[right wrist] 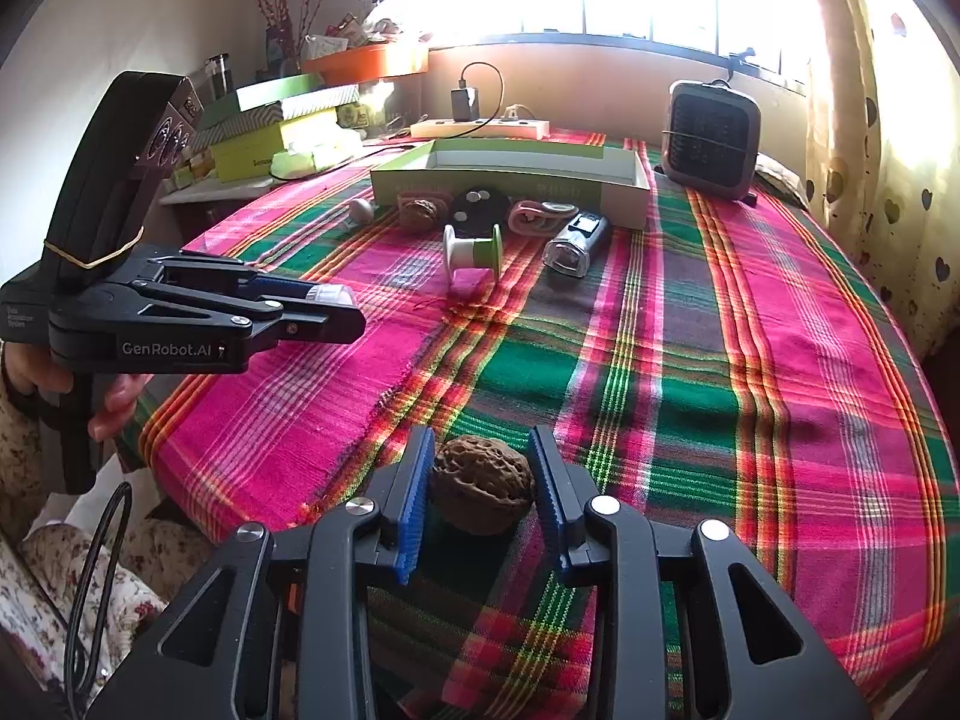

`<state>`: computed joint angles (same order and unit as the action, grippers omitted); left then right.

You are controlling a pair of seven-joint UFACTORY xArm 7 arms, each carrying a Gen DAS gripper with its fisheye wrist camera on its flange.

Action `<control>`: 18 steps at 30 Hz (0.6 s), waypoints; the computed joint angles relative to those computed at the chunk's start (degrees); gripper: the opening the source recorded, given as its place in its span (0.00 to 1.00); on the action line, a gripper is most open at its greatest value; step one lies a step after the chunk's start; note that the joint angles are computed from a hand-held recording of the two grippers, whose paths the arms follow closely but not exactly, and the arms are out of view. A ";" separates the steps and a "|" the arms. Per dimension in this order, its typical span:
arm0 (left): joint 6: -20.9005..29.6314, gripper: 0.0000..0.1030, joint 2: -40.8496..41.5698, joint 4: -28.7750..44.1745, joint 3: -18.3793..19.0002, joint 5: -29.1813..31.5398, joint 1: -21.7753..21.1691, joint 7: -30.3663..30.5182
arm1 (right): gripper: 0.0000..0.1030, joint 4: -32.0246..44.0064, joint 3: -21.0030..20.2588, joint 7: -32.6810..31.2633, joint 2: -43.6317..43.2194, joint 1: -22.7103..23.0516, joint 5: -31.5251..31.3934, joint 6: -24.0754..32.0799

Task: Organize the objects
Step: 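Grasp the walnut with the right gripper while the left gripper grasps the white round cap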

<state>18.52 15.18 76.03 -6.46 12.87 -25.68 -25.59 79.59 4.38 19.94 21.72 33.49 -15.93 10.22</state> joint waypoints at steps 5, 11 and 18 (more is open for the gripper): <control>0.34 0.28 0.07 0.28 0.20 0.34 -0.16 -0.27 | 0.33 0.45 0.23 -0.52 0.32 -0.25 0.38 0.14; 0.60 0.28 0.33 0.90 0.17 0.22 0.06 0.01 | 0.33 1.11 0.57 -1.12 0.81 -0.56 1.18 0.13; 1.03 0.28 0.63 1.74 0.89 1.19 -0.18 -1.03 | 0.33 2.98 0.98 -2.56 1.79 -0.96 2.04 0.86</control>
